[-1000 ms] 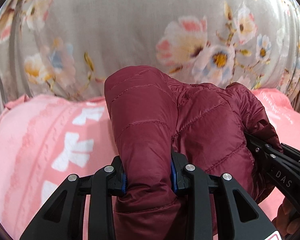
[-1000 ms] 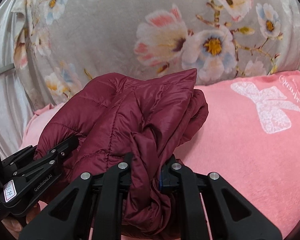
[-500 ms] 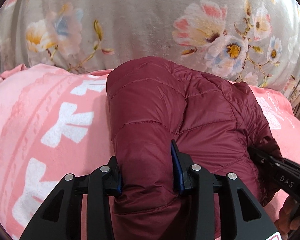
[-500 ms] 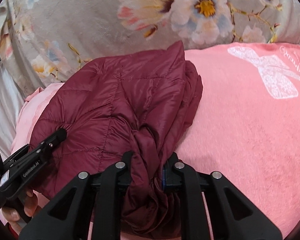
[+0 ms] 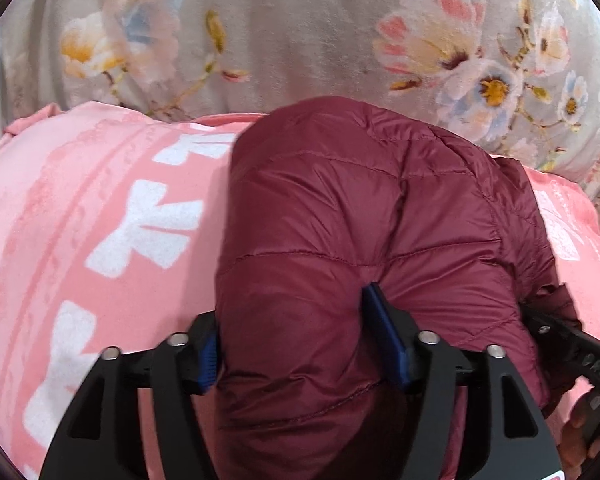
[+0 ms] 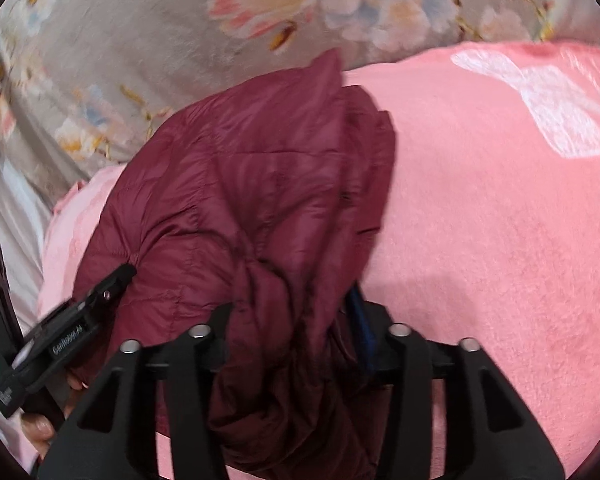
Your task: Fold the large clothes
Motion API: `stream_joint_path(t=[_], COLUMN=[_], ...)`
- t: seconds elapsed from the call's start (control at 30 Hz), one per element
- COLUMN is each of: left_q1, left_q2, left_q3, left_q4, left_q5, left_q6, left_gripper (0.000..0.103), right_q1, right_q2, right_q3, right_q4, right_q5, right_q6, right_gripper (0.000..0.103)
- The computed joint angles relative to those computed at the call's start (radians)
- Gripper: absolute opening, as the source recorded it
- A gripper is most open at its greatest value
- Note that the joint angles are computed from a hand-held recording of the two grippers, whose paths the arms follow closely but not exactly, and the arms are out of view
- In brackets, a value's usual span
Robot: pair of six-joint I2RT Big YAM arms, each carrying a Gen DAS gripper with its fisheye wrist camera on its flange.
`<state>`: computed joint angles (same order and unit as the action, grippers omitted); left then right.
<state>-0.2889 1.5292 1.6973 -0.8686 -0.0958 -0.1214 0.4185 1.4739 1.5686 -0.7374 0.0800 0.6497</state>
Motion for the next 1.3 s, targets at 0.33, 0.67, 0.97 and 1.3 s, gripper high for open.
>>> stream_joint_path(t=[0.33,0.67,0.97,1.3], left_q1=[-0.022,-0.097,-0.144,-0.139], left_q2=[-0.11,-0.027,-0.061,-0.059], left_q3=[0.031,0.038,-0.072,-0.071], left_q4=[-0.19,-0.251,-0.12,-0.118], left_q5=[-0.252,-0.259,-0.394,-0.377], left_q6=[-0.048,-0.154,-0.077,-0.081], left_gripper=[0.073,0.05,0.051,0.051], right_q1=[0.114,0.125,0.145,0.145], right_q2=[-0.097,0.015,0.049,0.058], right_q3=[0.065,0.085,0.108,0.121], right_q4=[-0.178,-0.276,-0.313,-0.325], right_q5=[0.326,0.314,0.374,0.376], right_q6=[-0.129,-0.052,-0.083,-0.093], right_gripper=[0.021,0.002,0.002,0.002])
